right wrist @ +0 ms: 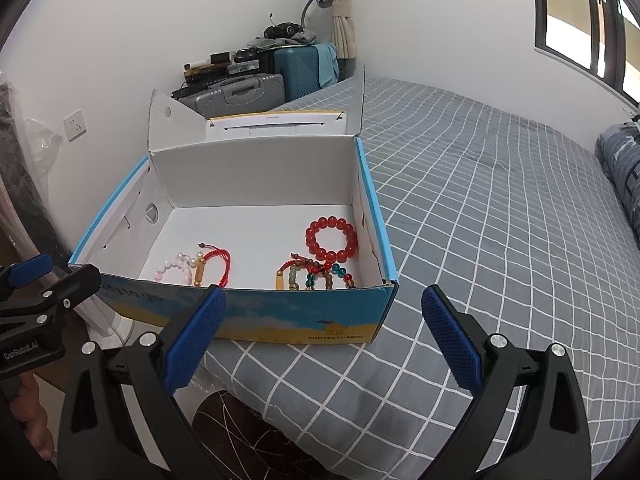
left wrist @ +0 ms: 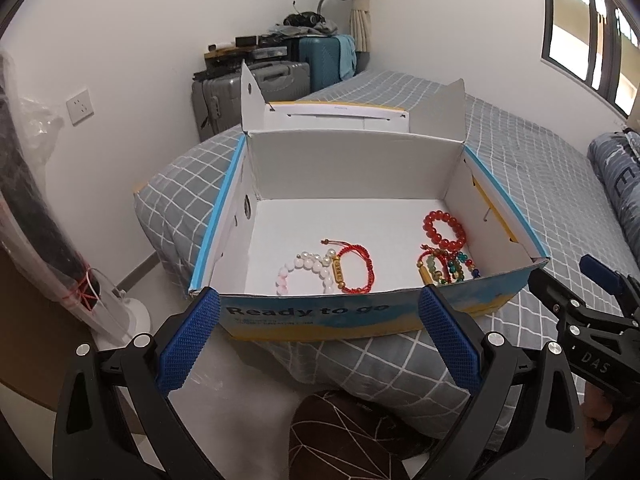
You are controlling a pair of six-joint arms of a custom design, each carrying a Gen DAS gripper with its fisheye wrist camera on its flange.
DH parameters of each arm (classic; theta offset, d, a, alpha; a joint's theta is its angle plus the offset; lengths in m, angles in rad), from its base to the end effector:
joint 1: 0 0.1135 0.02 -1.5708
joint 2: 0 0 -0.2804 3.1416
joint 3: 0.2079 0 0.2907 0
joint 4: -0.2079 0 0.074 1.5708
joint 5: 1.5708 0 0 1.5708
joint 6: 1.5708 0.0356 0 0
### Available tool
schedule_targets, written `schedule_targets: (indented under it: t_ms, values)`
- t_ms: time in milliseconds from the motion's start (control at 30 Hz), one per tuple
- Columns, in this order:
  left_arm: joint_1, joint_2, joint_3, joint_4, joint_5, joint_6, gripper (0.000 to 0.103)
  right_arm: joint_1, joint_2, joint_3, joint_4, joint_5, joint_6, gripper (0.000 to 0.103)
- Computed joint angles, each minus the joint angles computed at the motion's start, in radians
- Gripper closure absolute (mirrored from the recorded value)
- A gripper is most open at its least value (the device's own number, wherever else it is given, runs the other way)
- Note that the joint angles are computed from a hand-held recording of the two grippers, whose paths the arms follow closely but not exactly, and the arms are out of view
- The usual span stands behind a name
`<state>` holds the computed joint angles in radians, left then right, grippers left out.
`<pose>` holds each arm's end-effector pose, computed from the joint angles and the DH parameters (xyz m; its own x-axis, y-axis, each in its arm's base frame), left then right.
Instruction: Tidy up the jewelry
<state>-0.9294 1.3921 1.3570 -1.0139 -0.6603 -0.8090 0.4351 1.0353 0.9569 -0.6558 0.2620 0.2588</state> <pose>0.2014 -0.2333 0.3509 -0.6836 -0.0397 -0.7288 -0.0648 0.9979 0.0063 0.2266 0.0952 0.3196 -0.6469 -0.0281 -0.7621 -0.0695 0.9973 0.0222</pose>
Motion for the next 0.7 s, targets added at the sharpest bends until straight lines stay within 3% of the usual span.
schedule_targets:
  t_ms: [700]
  values:
    - [0.005, 0.012, 0.0, 0.027, -0.006, 0.005, 0.006, -0.001, 0.003, 0.002, -0.004, 0.005, -0.001, 0.009]
